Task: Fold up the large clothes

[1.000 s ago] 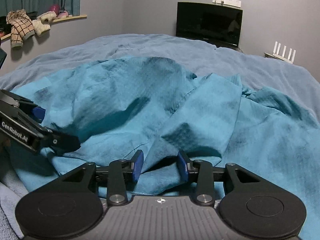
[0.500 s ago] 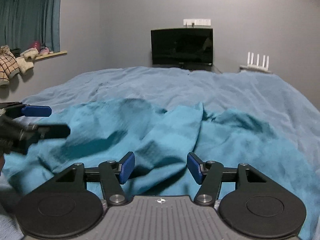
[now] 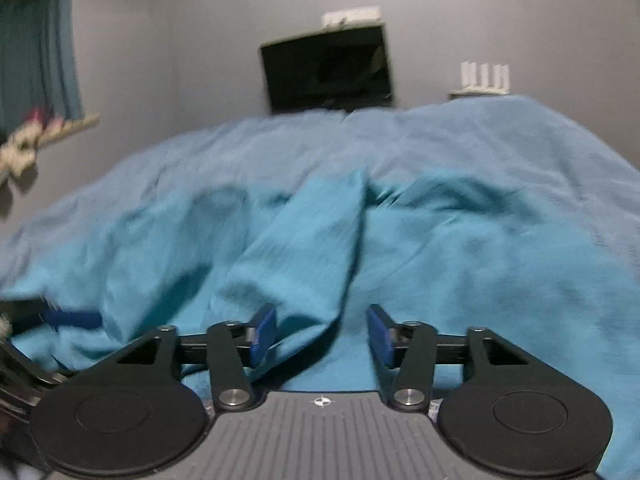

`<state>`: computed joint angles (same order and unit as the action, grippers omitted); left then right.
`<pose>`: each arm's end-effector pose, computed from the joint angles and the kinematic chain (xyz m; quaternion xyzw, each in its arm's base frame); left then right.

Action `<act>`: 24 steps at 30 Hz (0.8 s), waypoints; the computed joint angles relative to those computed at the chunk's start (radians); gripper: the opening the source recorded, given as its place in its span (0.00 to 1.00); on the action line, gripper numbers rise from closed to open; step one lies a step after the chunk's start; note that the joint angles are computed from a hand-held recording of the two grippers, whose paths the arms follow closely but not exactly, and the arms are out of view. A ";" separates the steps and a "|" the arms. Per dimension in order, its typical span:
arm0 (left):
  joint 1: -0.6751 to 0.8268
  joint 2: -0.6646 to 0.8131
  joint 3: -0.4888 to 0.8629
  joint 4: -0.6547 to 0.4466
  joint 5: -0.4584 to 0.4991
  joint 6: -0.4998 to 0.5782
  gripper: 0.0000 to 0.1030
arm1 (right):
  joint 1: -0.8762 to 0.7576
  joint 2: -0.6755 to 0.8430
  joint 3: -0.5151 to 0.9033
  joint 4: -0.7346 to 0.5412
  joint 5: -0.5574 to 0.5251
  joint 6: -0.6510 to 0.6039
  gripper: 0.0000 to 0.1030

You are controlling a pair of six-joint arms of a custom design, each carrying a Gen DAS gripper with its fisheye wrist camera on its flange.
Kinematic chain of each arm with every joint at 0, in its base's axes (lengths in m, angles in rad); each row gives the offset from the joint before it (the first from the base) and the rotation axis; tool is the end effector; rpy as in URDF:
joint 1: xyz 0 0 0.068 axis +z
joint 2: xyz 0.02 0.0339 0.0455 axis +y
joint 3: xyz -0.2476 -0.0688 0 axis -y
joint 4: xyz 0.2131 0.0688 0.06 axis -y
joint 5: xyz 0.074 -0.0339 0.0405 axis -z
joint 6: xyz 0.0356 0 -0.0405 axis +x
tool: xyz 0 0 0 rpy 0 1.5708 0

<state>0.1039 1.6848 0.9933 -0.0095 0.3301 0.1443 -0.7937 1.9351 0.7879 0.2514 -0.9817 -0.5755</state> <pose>0.3323 0.0230 0.2004 0.0873 0.8930 -0.0964 0.4308 0.2379 -0.1996 0.1020 -0.0645 0.8442 0.1599 0.5075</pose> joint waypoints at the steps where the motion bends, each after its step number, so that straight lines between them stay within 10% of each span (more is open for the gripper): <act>1: -0.001 -0.009 -0.010 0.011 -0.003 -0.006 0.98 | -0.040 -0.020 0.007 -0.038 -0.033 0.007 0.66; 10: -0.026 -0.221 -0.128 -0.021 -0.023 0.002 0.98 | -0.308 0.058 0.368 -0.897 -0.032 -0.228 0.73; 24: -0.093 -0.249 -0.153 -0.135 -0.120 -0.039 1.00 | -0.336 0.331 0.449 -0.854 -0.024 -0.119 0.76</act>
